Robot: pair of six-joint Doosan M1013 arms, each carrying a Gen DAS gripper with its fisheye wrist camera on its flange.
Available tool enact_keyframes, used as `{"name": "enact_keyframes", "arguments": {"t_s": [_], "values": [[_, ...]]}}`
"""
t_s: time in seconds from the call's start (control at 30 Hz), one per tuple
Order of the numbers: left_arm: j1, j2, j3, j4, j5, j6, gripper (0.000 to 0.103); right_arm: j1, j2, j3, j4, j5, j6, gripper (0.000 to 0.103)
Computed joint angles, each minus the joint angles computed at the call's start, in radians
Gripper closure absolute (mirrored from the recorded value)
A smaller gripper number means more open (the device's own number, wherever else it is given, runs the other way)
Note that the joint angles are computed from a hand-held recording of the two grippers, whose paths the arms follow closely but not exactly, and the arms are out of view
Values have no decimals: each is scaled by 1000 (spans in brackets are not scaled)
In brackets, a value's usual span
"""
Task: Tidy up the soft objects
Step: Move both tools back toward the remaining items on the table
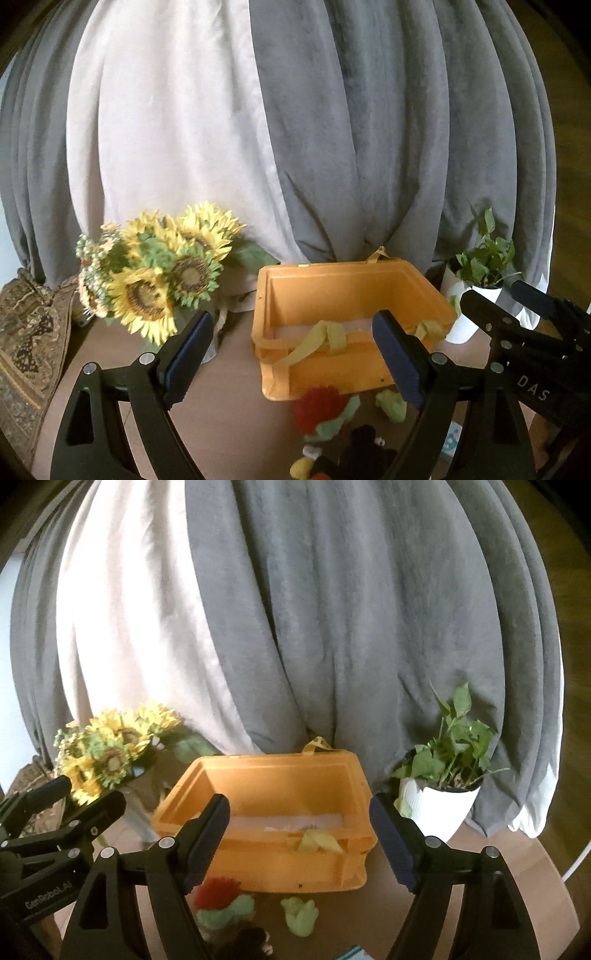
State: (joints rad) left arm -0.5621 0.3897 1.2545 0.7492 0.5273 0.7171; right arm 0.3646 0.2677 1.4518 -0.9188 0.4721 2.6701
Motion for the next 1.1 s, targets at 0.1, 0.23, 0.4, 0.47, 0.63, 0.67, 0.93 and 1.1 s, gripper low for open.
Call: {"name": "enact_keyframes", "arguments": {"t_s": [0.1, 0.23, 0.4, 0.47, 0.63, 0.67, 0.93, 1.1], "values": [[-8, -20, 31, 29, 4, -27, 14, 8, -18, 23, -11, -2, 16, 24], [-19, -43, 65, 43, 13, -49, 14, 19, -41, 55, -31, 3, 47, 24], [-31, -72, 108, 56, 33, -80, 14, 31, -65, 90, -31, -1, 57, 24], [-36, -82, 122, 59, 42, -91, 14, 34, -73, 102, -30, -3, 55, 24], [-48, -103, 157, 62, 69, -117, 14, 39, -93, 136, -2, -17, 27, 24], [-51, -108, 168, 62, 76, -126, 14, 39, -96, 141, 8, -20, 19, 24], [-68, -135, 229, 51, 113, -165, 14, 42, -113, 179, 103, -20, -66, 24], [-79, -141, 258, 56, 131, -183, 14, 44, -115, 197, 188, -11, -145, 24]]}}
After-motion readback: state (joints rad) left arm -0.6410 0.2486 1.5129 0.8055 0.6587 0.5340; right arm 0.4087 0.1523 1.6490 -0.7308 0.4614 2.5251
